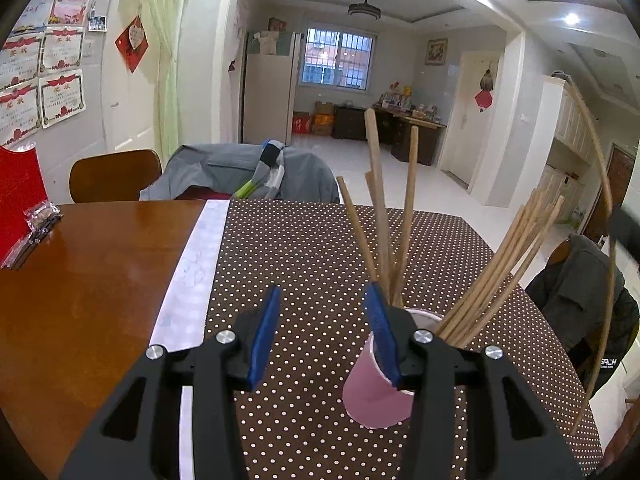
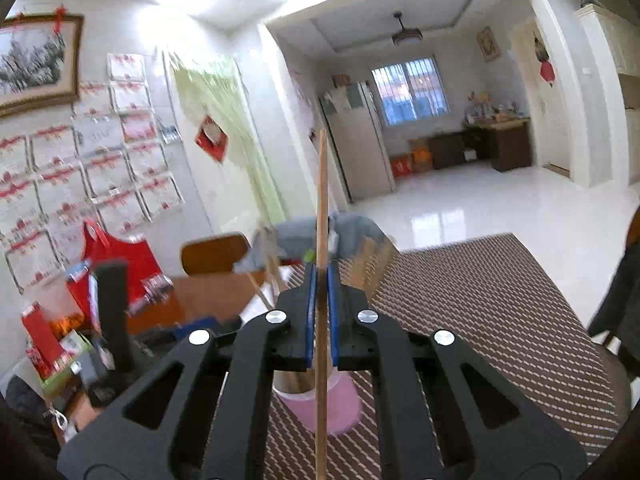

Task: Organize utensils
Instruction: 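Lower the chopstick into the pink cup with the right tool and release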

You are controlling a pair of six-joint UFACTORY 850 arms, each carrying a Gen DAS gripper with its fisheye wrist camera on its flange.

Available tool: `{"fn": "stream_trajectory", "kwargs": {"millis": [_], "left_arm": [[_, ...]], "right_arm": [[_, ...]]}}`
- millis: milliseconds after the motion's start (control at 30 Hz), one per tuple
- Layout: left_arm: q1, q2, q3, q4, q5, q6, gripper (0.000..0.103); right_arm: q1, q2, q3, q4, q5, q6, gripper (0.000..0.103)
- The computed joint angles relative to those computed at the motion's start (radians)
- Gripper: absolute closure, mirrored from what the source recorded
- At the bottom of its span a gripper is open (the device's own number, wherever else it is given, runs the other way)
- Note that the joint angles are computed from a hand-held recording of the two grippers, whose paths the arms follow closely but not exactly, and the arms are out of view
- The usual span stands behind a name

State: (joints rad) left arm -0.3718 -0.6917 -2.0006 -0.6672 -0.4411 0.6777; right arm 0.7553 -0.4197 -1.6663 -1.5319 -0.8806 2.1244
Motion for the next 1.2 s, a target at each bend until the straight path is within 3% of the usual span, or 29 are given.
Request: {"fn": "stream_trajectory", "kwargs": {"millis": [233,567,867,1200], "left_arm": [[0.002,0.007,0.008,-0.039,0.003,0.041,0.059],[0.007,-0.005,-0.005,-0.071,-0.008,0.063,0.059],[0.009,-0.025,-0.033,-0.013,-0.008,0.000,0.059],[0.005,-0.036,-0.047,0.029,-0.016,-0.029,0.059]], "right_arm": [[-0.021,-0.105,-0.126,-0.076,-0.008,0.011,0.097],[-0.029,-0.268,-0.310,-0.147,-0.127,-0.009,0.097],[-0.036,-0.335,-0.350,-0.176,-0.168,0.017,0.097],[-0.029,-0.354,-0.346,-0.138,-0.142,-0.031,0.097]]}}
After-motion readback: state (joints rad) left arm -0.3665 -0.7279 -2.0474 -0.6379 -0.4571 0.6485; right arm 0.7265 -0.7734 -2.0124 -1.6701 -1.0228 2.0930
